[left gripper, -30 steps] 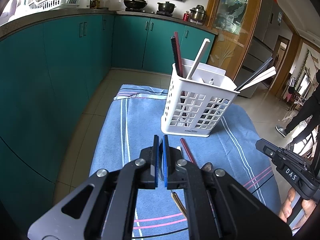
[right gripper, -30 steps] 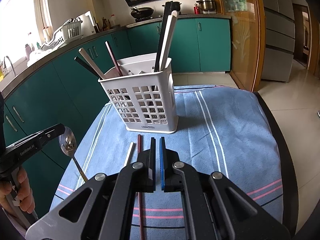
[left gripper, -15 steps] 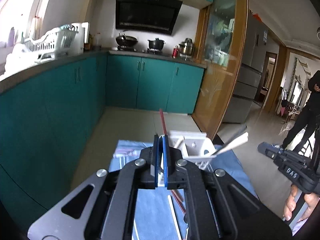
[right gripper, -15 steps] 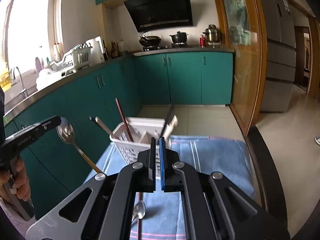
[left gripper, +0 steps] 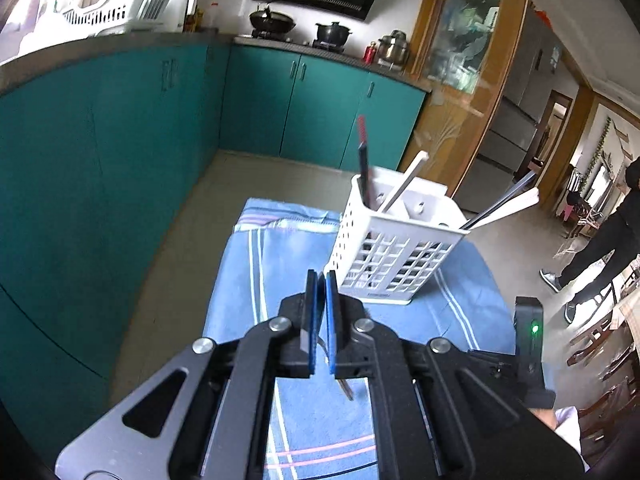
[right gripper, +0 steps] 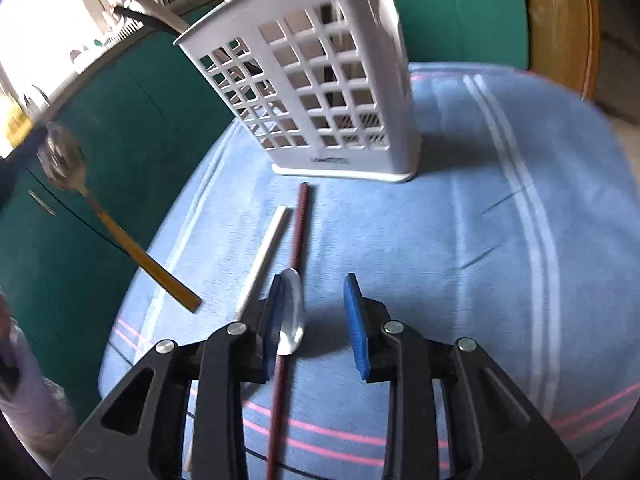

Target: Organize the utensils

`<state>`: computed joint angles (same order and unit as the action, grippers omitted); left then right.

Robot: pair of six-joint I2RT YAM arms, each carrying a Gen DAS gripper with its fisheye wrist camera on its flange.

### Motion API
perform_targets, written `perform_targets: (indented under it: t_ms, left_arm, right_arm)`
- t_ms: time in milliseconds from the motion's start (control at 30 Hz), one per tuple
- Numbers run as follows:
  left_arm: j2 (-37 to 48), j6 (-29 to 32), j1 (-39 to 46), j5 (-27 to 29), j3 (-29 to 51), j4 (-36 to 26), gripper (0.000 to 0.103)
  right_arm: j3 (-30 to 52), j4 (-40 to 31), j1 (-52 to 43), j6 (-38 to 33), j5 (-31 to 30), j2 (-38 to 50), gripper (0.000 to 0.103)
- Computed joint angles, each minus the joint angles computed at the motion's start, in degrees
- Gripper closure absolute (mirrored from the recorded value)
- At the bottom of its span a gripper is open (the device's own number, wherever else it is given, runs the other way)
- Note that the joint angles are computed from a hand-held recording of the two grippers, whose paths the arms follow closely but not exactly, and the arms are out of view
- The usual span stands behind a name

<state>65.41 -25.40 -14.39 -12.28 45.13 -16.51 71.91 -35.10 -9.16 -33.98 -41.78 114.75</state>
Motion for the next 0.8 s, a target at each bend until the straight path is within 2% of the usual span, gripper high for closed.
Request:
perform_targets:
  t_ms: [167,200,233,300,433,567,800]
  left_arm:
    - [1.1,0.1,-0.1,0.0,0.0,0.6,0.099]
    - [1.3,0.1,-0.6,-0.5,0.2,0.7,0.099]
    - [1.3,0.2,-0.8,-0.8,0.0,0.8,0.099]
    - [1.4,0.3,-1.9,-2.6,0.0,1.1,0.099]
    - [2.0,0.2,-4.3,-7.0,0.1,1.3,0.099]
    - [2.7,0.2,-6.3,-10.1,0.7,1.2,0.099]
    - [0.4,0.8,-6.3,-10.6,2.1,0.2,0.099]
  right_arm:
    - [4.0,-4.0,0.6,-1.6,-3.1,4.0,0.069]
    - [4.9,-5.4,0.5,-2.1,-3.9,4.8,0.075]
    - [5.8,-6.3,0.5,-2.2,-4.4,5.6,0.089]
    - [4.6,-6.5,-0.4,-2.7,-4.5,4.9,0.097]
    - [1.9,-4.6,-1.5,-2.5,-3.2,1.7,0.1]
    - [-3.4,-0.4,-2.5,-1.8,-1.3,-6.1,0.101]
    - [-11.2,8.7,-5.6,2.2,-1.0,-24.1,0.101]
